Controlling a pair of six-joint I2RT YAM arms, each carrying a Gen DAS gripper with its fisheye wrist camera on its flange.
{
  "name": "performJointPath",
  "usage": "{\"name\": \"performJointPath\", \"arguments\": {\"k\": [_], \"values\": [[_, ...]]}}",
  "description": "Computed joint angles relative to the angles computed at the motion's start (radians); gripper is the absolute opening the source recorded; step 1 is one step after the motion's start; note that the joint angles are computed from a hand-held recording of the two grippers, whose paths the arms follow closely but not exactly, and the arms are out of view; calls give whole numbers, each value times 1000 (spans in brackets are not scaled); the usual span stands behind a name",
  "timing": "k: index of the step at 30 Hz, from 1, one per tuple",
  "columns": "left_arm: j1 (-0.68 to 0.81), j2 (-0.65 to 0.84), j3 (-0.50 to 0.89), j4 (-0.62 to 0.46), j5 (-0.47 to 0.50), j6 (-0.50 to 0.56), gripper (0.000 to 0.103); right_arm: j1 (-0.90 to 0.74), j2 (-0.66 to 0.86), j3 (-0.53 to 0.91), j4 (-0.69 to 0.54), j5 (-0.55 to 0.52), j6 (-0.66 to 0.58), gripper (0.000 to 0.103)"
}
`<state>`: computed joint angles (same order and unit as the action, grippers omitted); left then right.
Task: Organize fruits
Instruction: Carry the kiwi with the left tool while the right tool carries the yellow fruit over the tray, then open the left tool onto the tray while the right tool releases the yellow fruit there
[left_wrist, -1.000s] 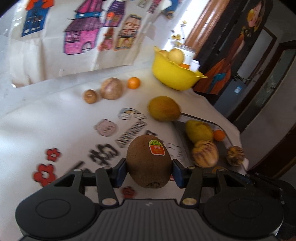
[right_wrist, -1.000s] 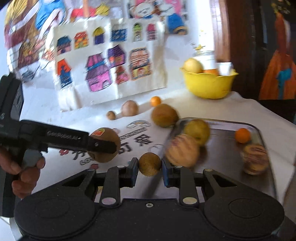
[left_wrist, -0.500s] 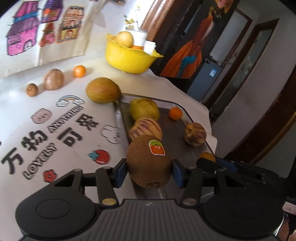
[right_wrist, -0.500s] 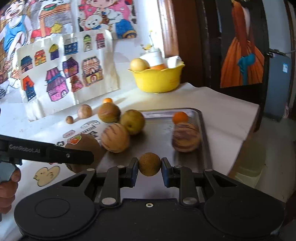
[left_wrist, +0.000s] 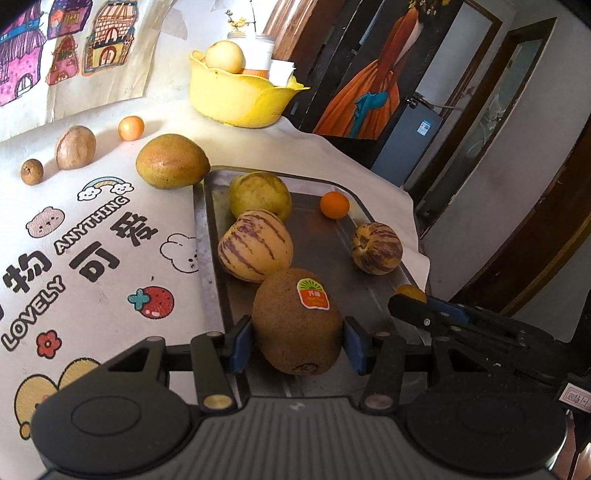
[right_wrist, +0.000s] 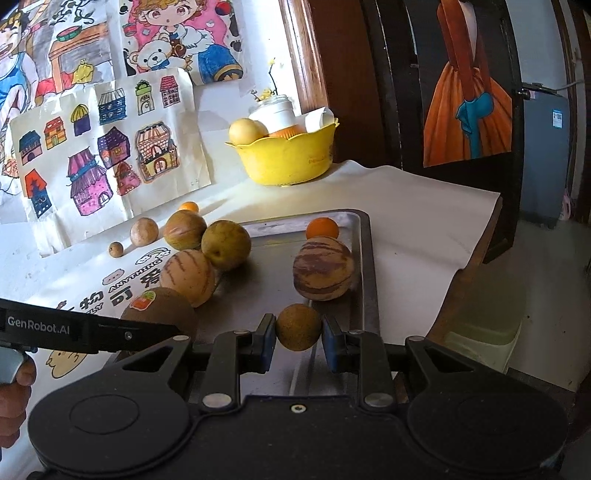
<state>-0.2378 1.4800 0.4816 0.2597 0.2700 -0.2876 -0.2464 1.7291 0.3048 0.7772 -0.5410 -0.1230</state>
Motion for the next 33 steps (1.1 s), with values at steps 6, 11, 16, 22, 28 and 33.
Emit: {"name": "performJointPath", "arguments": {"k": [6, 11, 16, 22, 28, 33], "values": [[4, 14, 3, 8, 0, -7, 55, 21, 60, 44, 5, 16, 14, 28], [10, 19, 4, 13, 10, -8, 55, 34, 81, 55, 17, 28, 24, 29], [10, 19, 1, 17, 10, -12, 56, 43, 82, 56, 20, 40, 27, 29], [17, 21, 18, -13, 20, -15, 57, 51, 78, 38, 43, 63, 14, 33], [32, 4, 38, -68, 39, -28, 57, 33, 46, 7, 41, 61, -15, 40], [48, -75, -18, -36, 54, -36, 73, 13, -29, -55, 39, 54, -42, 52]]}}
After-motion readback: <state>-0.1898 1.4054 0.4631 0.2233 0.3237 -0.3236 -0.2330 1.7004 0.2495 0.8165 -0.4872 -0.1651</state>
